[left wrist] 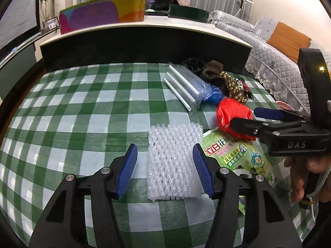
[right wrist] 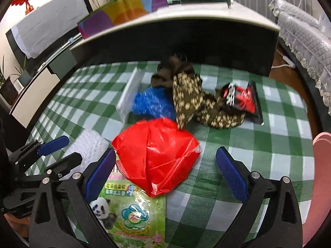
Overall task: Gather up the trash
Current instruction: 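Grasp the white foam mesh with left gripper while right grasps the red plastic bag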
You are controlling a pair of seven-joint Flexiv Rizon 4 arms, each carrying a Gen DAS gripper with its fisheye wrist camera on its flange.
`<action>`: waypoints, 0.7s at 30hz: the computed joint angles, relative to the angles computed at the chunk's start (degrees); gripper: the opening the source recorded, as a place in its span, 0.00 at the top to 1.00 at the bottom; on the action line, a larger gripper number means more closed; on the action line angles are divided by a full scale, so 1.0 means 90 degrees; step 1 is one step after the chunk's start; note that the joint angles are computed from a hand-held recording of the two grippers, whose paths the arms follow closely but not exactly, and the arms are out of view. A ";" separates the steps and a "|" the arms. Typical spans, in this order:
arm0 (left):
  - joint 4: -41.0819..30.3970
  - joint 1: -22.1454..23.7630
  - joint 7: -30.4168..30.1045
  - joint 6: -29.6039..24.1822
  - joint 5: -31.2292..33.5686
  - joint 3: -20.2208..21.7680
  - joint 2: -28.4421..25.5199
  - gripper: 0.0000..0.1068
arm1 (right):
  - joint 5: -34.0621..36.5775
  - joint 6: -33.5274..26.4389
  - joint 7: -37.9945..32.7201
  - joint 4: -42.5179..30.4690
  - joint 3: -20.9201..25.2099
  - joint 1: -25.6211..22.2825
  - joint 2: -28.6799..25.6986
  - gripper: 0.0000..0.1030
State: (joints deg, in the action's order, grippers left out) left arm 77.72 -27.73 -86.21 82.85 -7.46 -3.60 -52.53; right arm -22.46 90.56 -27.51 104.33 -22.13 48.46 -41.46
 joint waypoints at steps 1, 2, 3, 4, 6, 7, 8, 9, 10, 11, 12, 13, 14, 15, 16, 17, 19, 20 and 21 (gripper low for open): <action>-0.0036 -0.0008 0.0011 -0.0050 0.0003 0.0007 -0.0016 0.51 | 0.0009 -0.0075 -0.0035 -0.0052 0.0134 -0.0110 -0.0014 0.07; -0.0068 -0.0017 0.0028 -0.0099 0.0014 0.0011 -0.0032 0.58 | 0.0008 -0.0117 -0.0052 -0.0083 0.0226 -0.0187 -0.0019 0.08; -0.0104 -0.0022 0.0038 -0.0140 0.0020 0.0014 -0.0048 0.61 | 0.0002 -0.0137 -0.0061 -0.0096 0.0293 -0.0247 -0.0018 0.09; -0.0145 -0.0050 0.0025 -0.0183 0.0032 0.0057 -0.0060 0.67 | -0.0006 -0.0139 -0.0088 -0.0113 0.0395 -0.0331 -0.0015 0.11; -0.0213 -0.0104 -0.0016 -0.0249 0.0071 0.0139 -0.0086 0.78 | -0.0046 -0.0093 -0.0133 -0.0114 0.0458 -0.0385 -0.0004 0.21; -0.0226 -0.0102 -0.0020 -0.0254 0.0085 0.0136 -0.0090 0.80 | -0.0056 -0.0083 -0.0177 -0.0143 0.0532 -0.0443 -0.0012 0.27; -0.0227 -0.0096 -0.0026 -0.0241 0.0096 0.0129 -0.0089 0.86 | -0.0064 -0.0089 -0.0197 -0.0147 0.0550 -0.0453 -0.0003 0.27; -0.0227 -0.0106 -0.0051 -0.0219 0.0110 0.0153 -0.0085 0.87 | -0.0080 -0.0090 -0.0189 -0.0129 0.0490 -0.0400 0.0010 0.27; -0.0226 -0.0106 -0.0069 -0.0195 0.0119 0.0159 -0.0082 0.88 | -0.0100 -0.0070 -0.0200 -0.0108 0.0456 -0.0371 0.0022 0.28; -0.0212 -0.0103 -0.0093 -0.0140 0.0123 0.0157 -0.0073 0.89 | -0.0106 -0.0040 -0.0222 -0.0095 0.0465 -0.0375 0.0032 0.29; -0.0205 -0.0104 -0.0111 -0.0106 0.0129 0.0165 -0.0066 0.89 | -0.0106 -0.0021 -0.0229 -0.0078 0.0438 -0.0353 0.0042 0.29; -0.0207 -0.0116 -0.0133 -0.0062 0.0140 0.0189 -0.0064 0.90 | -0.0115 0.0019 -0.0184 -0.0015 0.0253 -0.0203 0.0059 0.30; -0.0203 -0.0135 -0.0161 -0.0009 0.0151 0.0217 -0.0056 0.90 | -0.0114 0.0045 -0.0160 0.0032 0.0121 -0.0098 0.0080 0.30; -0.0202 -0.0146 -0.0178 0.0029 0.0158 0.0231 -0.0055 0.90 | -0.0101 0.0087 -0.0146 0.0078 0.0023 -0.0022 0.0103 0.30; -0.0203 -0.0155 -0.0191 0.0058 0.0163 0.0242 -0.0052 0.90 | -0.0068 0.0174 -0.0114 0.0151 -0.0117 0.0087 0.0136 0.30; -0.0203 -0.0165 -0.0202 0.0088 0.0170 0.0256 -0.0050 0.90 | -0.0026 0.0233 -0.0096 0.0210 -0.0260 0.0204 0.0155 0.30; -0.0199 -0.0206 -0.0241 0.0152 0.0186 0.0311 -0.0046 0.90 | 0.0073 0.0320 -0.0106 0.0336 -0.0543 0.0446 0.0197 0.30; -0.0198 -0.0222 -0.0257 0.0175 0.0192 0.0335 -0.0045 0.90 | 0.0130 0.0353 -0.0122 0.0392 -0.0675 0.0563 0.0213 0.30; -0.0196 -0.0233 -0.0273 0.0202 0.0197 0.0355 -0.0045 0.90 | 0.0199 0.0405 -0.0127 0.0483 -0.0882 0.0744 0.0229 0.30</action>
State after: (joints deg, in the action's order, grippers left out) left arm 75.95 -29.83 -88.67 84.67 -5.68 -0.41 -52.94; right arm -20.67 94.21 -28.65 108.68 -30.06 55.16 -39.40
